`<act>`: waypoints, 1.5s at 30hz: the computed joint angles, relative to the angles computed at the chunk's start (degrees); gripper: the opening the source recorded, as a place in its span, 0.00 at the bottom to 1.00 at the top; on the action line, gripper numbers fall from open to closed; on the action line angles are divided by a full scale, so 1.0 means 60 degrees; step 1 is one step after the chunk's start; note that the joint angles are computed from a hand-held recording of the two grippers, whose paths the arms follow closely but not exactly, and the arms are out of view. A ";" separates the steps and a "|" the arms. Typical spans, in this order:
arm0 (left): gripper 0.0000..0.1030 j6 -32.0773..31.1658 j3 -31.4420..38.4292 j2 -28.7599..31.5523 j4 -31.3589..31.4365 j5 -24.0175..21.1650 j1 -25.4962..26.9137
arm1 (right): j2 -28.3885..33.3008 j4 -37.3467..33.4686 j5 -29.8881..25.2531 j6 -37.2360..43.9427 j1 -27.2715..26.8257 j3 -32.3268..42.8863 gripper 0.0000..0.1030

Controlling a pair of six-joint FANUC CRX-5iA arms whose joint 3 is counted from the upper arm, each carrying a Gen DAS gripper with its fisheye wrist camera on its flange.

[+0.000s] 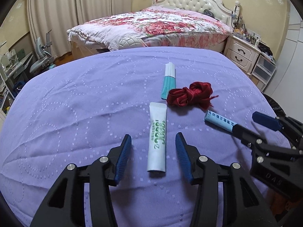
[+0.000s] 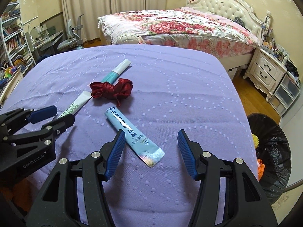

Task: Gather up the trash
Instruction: 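Grasp the blue tube with the right gripper while the left holds the white-green tube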

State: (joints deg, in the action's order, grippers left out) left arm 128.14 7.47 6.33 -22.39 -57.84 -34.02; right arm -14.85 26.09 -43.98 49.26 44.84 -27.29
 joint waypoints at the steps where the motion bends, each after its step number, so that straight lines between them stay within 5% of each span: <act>1: 0.47 -0.0039 0.0038 0.0053 0.0038 -0.0015 0.0043 | 0.0092 -0.0090 -0.0053 0.0118 0.0000 0.0086 0.55; 5: 0.46 -0.0199 0.0006 0.0114 0.0229 0.0061 0.0170 | 0.0375 -0.0503 -0.0253 0.0645 -0.0054 0.0426 0.55; 8: 0.33 -0.0169 -0.0017 0.0088 0.0124 0.0084 0.0127 | 0.0413 -0.0521 -0.0244 0.0691 -0.0062 0.0451 0.53; 12: 0.19 -0.0071 -0.0112 0.0021 0.0070 0.0170 0.0122 | 0.0398 -0.0485 -0.0247 0.0733 -0.0020 0.0454 0.34; 18: 0.16 -0.0017 -0.0198 -0.0054 0.0097 0.0246 0.0127 | 0.0329 -0.0538 -0.0161 0.0634 -0.0017 0.0393 0.21; 45: 0.15 0.0693 0.0137 -0.0268 -0.0618 0.0427 -0.0713 | -0.1203 0.0719 0.0071 -0.1124 -0.0071 -0.0708 0.20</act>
